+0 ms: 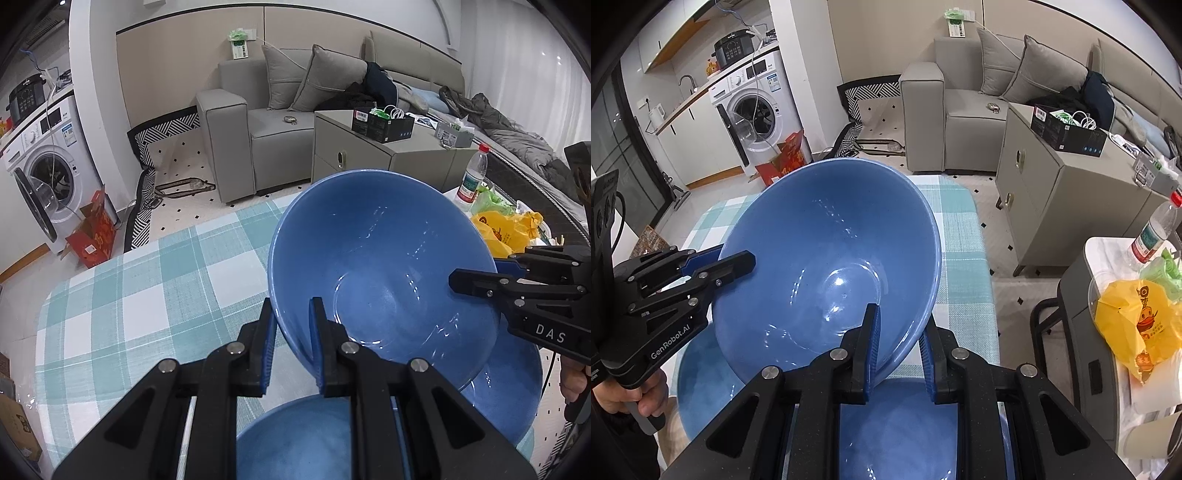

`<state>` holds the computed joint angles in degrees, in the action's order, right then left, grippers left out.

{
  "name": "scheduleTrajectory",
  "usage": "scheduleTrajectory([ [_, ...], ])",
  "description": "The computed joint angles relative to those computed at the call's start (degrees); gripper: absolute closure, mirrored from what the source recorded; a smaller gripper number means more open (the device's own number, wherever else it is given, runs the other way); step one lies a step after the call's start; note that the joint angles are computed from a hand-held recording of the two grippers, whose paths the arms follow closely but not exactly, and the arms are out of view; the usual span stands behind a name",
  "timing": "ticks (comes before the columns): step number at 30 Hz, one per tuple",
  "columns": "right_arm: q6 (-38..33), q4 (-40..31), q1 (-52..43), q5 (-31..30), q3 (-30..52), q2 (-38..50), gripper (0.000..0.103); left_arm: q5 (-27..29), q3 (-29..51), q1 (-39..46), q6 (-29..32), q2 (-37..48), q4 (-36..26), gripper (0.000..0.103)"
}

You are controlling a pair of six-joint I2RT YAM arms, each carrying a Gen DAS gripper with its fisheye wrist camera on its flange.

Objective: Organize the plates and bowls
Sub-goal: 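Carry the held bowl with both grippers over another blue bowl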

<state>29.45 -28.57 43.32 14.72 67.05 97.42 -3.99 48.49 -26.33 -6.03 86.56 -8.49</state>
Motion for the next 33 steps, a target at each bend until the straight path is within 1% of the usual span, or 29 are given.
scheduleTrajectory([
  [20, 0.89, -3.23, 3.71, 3.16, -0.12, -5.34, 0.082, -1.98, -4.01, -1.73, -0.35, -10.52, -3.51, 0.088],
  [33, 3.21, -6.08, 9.12, 7.10, -0.05, -8.50, 0.082, -3.76, -7.93, -2.81, -0.74, -18.75, -5.97, 0.088],
])
